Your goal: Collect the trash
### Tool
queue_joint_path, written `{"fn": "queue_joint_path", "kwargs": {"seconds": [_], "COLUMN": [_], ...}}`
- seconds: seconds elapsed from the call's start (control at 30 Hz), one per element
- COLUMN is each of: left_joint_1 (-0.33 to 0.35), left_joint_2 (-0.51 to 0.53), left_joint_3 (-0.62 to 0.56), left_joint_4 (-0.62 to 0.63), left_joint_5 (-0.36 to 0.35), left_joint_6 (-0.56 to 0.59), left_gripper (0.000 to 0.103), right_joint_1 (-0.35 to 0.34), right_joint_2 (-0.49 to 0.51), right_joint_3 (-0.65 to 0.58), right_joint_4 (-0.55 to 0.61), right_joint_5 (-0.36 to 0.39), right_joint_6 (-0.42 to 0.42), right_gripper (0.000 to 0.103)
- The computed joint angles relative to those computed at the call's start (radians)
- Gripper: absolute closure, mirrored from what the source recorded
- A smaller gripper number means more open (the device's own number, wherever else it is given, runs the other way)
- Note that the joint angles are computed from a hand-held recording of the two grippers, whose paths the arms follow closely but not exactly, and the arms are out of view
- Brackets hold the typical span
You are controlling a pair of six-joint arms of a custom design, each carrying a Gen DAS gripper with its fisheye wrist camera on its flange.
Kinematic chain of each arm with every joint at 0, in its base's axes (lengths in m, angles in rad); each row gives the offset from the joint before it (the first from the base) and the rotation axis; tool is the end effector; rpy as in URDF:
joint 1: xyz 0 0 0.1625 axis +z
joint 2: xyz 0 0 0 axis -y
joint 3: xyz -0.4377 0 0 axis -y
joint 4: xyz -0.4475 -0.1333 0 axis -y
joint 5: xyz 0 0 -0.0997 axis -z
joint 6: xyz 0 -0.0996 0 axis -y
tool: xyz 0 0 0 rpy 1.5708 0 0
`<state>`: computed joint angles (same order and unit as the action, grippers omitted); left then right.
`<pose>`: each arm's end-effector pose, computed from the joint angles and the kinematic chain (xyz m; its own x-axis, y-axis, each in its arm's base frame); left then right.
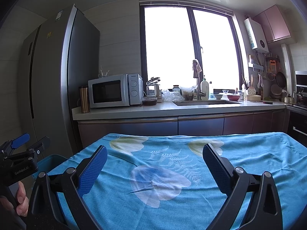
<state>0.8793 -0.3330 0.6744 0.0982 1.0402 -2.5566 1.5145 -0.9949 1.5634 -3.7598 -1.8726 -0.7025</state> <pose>-0.4137 -0.7878 0.0290 -0.6475 0.3455 -0.6792 0.7544 0.1644 -0.6355 0.0638 -0.7102 0.3930 -0.7130 0.2993 0.6341 -0.6073 0.1884 -0.7718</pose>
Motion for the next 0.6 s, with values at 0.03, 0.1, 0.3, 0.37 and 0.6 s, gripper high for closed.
{"fn": "queue_joint_path", "kwargs": {"seconds": [0.03,0.1,0.3,0.37,0.6], "left_joint_1": [0.0,0.0,0.001,0.001,-0.003], "left_joint_2": [0.001,0.003,0.004,0.006,0.024], "left_joint_3": [-0.001,-0.004,-0.006,-0.008,-0.033], "left_joint_4": [0.0,0.002,0.003,0.004,0.023], "left_joint_5": [-0.001,-0.001,0.0,-0.001,0.0], "left_joint_6": [0.0,0.001,0.001,0.002,0.022], "left_gripper": [0.006,0.006,0.006,0.006,0.006], "right_joint_1": [0.0,0.001,0.001,0.001,0.0], "right_joint_2": [0.0,0.0,0.0,0.0,0.001], "right_joint_3": [0.0,0.0,-0.003,-0.001,-0.004], "right_joint_4": [0.0,0.001,0.005,0.006,0.005], "right_joint_5": [0.0,-0.003,-0.006,-0.006,-0.006], "right_joint_6": [0.0,0.003,0.005,0.005,0.01], "right_gripper": [0.007,0.007,0.007,0.007,0.007]}}
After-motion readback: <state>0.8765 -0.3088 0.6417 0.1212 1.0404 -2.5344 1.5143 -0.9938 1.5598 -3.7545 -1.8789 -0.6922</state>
